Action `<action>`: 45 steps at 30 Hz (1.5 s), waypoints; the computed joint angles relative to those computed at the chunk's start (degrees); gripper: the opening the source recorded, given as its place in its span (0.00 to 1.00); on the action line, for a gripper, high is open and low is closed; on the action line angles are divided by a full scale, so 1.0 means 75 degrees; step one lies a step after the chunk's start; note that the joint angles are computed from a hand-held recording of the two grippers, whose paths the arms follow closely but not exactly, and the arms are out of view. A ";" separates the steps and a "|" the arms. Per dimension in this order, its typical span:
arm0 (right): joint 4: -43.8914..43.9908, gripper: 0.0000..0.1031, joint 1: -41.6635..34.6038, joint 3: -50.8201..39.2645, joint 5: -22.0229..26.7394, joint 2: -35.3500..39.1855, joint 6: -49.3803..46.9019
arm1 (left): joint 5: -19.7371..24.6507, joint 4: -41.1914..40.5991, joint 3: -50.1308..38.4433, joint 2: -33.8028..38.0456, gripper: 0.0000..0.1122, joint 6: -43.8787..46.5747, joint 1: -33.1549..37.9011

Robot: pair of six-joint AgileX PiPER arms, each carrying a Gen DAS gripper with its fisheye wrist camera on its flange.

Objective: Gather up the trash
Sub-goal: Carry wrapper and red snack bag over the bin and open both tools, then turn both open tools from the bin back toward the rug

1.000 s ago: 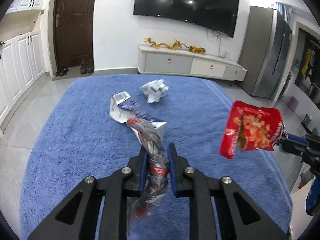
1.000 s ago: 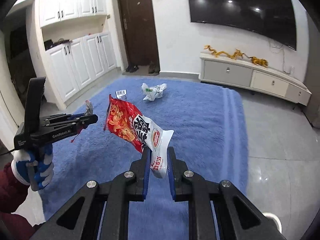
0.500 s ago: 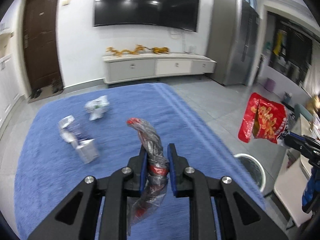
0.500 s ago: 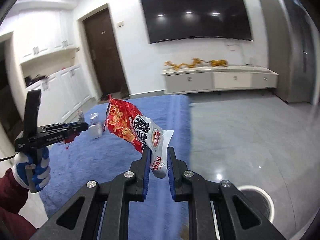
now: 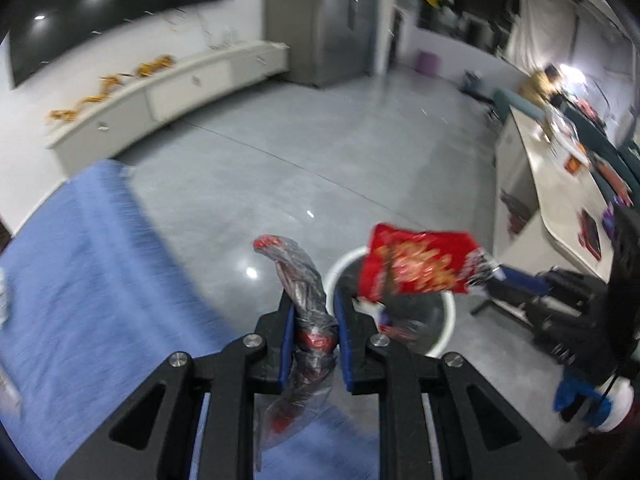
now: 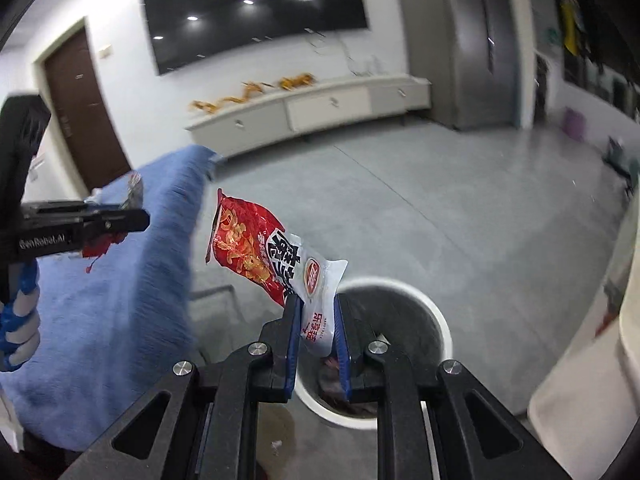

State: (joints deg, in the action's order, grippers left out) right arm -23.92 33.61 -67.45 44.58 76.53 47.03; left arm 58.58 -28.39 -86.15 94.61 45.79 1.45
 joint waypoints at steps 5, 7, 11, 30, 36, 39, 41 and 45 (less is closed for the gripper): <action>0.0861 0.15 -0.0894 0.0742 -0.0473 0.0190 -0.0438 | -0.0140 0.0984 -0.0755 0.0956 0.16 -0.1123 -0.1395; 0.1268 0.15 -0.1265 0.1007 -0.0716 0.0319 -0.0720 | -0.0046 0.1312 -0.1194 0.1436 0.16 -0.1510 -0.1775; 0.1833 0.16 -0.1863 0.1397 -0.1051 0.0507 -0.1207 | 0.0006 0.1590 -0.1513 0.2036 0.16 -0.1986 -0.2133; 0.2656 0.43 -0.2671 0.2096 -0.1545 0.0624 -0.1695 | 0.0424 0.1160 -0.2502 0.3157 0.51 -0.2739 -0.2467; 0.2174 0.46 -0.2704 0.2088 -0.1047 -0.0141 -0.1188 | -0.0121 0.0866 -0.1852 0.2360 0.51 -0.2363 -0.2228; 0.1782 0.47 -0.2514 0.1840 -0.0662 -0.0473 -0.0804 | -0.0520 0.0474 -0.1357 0.1737 0.51 -0.2012 -0.1945; 0.1393 0.49 -0.2269 0.1643 -0.0381 -0.0709 -0.0445 | -0.0784 0.0340 -0.1066 0.1329 0.51 -0.1822 -0.1784; 0.0391 0.53 -0.1470 0.0940 0.0388 -0.1011 0.0368 | -0.0888 -0.0146 -0.0645 0.0570 0.51 -0.1280 -0.1174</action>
State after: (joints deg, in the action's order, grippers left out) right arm -20.98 22.58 -60.40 47.49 68.94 49.79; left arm 51.92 -29.49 -90.98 98.88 36.19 -7.35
